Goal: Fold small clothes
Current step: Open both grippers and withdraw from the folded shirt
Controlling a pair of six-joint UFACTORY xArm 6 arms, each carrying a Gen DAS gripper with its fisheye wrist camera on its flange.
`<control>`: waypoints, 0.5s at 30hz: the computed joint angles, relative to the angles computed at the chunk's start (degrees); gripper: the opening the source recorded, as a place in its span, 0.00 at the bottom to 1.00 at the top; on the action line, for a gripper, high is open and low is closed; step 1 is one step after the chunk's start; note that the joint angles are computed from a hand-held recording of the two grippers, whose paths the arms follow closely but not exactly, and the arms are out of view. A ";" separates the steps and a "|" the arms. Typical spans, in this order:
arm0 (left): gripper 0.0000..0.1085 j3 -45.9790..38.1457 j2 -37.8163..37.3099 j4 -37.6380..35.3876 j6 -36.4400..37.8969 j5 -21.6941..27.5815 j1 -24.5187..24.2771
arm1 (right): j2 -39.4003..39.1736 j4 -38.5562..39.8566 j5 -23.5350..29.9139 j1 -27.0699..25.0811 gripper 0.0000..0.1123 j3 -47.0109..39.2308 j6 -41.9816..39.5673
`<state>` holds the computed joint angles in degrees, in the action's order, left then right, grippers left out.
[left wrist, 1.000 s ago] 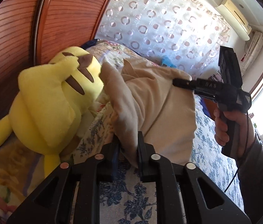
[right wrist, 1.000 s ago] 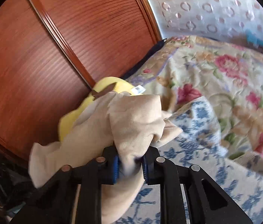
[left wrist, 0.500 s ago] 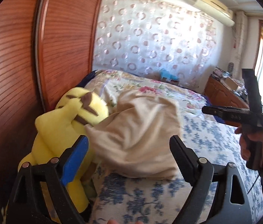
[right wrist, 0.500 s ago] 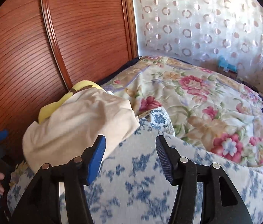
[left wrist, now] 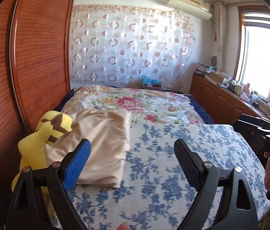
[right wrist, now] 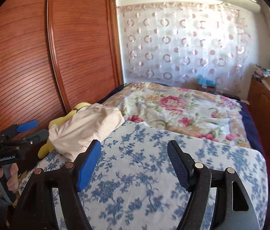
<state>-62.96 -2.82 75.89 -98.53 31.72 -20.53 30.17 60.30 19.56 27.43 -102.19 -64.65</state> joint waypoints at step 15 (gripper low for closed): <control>0.82 -8.58 3.92 -2.89 6.55 7.16 -9.36 | -18.57 40.00 -15.26 2.13 0.66 21.15 -33.64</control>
<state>-71.54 1.10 73.01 -91.98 38.88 -29.89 11.60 100.29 4.29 29.57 -81.03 -98.29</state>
